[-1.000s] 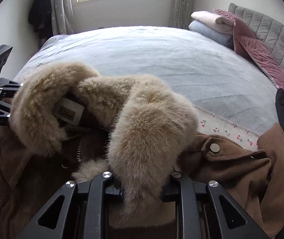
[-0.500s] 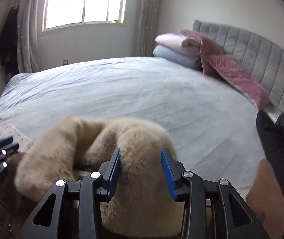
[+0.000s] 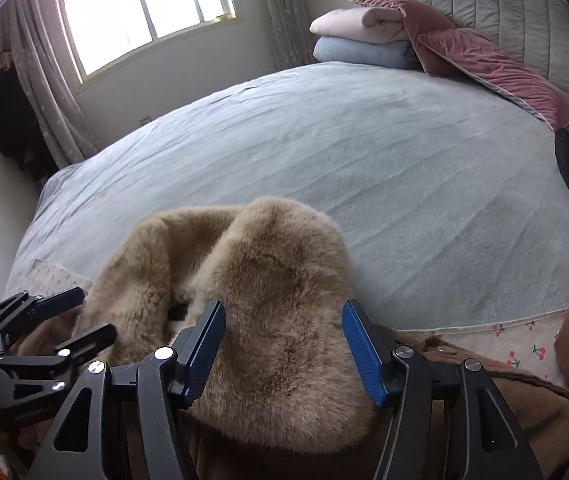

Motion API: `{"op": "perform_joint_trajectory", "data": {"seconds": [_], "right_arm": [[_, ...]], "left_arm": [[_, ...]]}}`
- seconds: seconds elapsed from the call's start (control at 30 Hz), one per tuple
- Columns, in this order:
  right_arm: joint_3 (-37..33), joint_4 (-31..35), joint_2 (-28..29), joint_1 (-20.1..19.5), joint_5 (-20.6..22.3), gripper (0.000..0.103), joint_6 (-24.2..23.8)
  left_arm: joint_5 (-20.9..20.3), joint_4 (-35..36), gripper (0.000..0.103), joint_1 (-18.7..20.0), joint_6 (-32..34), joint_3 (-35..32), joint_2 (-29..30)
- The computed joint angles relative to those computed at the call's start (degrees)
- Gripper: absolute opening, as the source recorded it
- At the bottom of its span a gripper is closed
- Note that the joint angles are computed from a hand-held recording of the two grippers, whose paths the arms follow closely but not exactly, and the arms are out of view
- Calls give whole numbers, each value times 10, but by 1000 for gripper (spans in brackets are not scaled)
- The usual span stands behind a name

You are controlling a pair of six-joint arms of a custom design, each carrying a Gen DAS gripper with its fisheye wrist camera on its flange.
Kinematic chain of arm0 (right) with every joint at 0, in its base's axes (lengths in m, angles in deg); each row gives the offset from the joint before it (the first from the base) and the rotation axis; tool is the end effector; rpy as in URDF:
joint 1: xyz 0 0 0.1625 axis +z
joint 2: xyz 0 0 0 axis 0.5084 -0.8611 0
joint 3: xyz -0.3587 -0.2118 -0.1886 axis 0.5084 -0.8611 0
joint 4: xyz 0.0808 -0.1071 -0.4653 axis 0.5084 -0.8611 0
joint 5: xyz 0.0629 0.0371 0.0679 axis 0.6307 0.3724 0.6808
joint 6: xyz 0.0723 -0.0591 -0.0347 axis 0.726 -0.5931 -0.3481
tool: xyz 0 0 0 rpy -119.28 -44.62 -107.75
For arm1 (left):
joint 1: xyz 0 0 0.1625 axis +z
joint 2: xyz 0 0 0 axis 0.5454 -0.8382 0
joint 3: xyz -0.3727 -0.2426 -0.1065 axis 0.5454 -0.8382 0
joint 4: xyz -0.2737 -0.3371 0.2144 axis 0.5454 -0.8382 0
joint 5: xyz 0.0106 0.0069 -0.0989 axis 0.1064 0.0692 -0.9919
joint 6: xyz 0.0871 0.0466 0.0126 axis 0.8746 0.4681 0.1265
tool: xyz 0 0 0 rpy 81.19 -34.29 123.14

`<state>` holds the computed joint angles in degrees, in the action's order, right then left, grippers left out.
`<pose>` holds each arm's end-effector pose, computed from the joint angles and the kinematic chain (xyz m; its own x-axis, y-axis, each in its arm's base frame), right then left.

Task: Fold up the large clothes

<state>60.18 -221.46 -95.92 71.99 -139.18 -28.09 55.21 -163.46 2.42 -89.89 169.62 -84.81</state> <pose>0.2127 -0.5048 0.1890 -0.7018 -0.4480 0.5539 -0.6735 0.6706 -0.3109 -0.2600 -0.4550 0.1246 -0.6748 -0.1375 -0.7251 0.3795 0.7780 -0.5007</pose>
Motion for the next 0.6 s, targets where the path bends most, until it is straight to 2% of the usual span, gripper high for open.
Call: {"op": "perform_joint_trajectory", "data": {"seconds": [0.07,0.1,0.17,0.23,0.3,0.33,0.37,0.4,0.43,0.47,0.5,0.53,0.6], "right_arm": [[-8,-16,15,9,1,62,-7],[-14,-16,20,13,5,63,-8],[-28,-13,35,19,18,66,1],[-45,-13,62,28,-4,68,-7],[-61,-28,97,33,-64,67,-28],[-64,-54,118,30,-94,65,-55],[-61,-59,119,26,-101,48,-81],[-53,-40,106,17,-84,34,-92],[-45,-8,81,1,-45,31,-98],[-45,49,53,-14,-4,25,-86],[-49,109,24,-35,53,21,-57],[-59,169,0,-58,113,20,-4],[-80,260,-31,-94,218,18,46]], "left_arm": [[32,-21,69,7,-10,-4,5],[45,-54,69,12,-3,-2,4],[47,-111,70,27,18,-8,8],[14,-100,70,48,26,-28,16],[-33,-39,70,72,21,-51,29],[-54,-40,66,77,31,-44,31],[-78,-66,51,79,53,-35,25],[-90,-102,47,75,70,-16,15],[-107,-124,36,73,89,-1,1],[-132,-140,32,71,116,12,-15],[-155,-151,30,68,136,25,-33],[-187,-166,28,66,153,39,-55],[-265,-220,27,67,193,72,-99]]}}
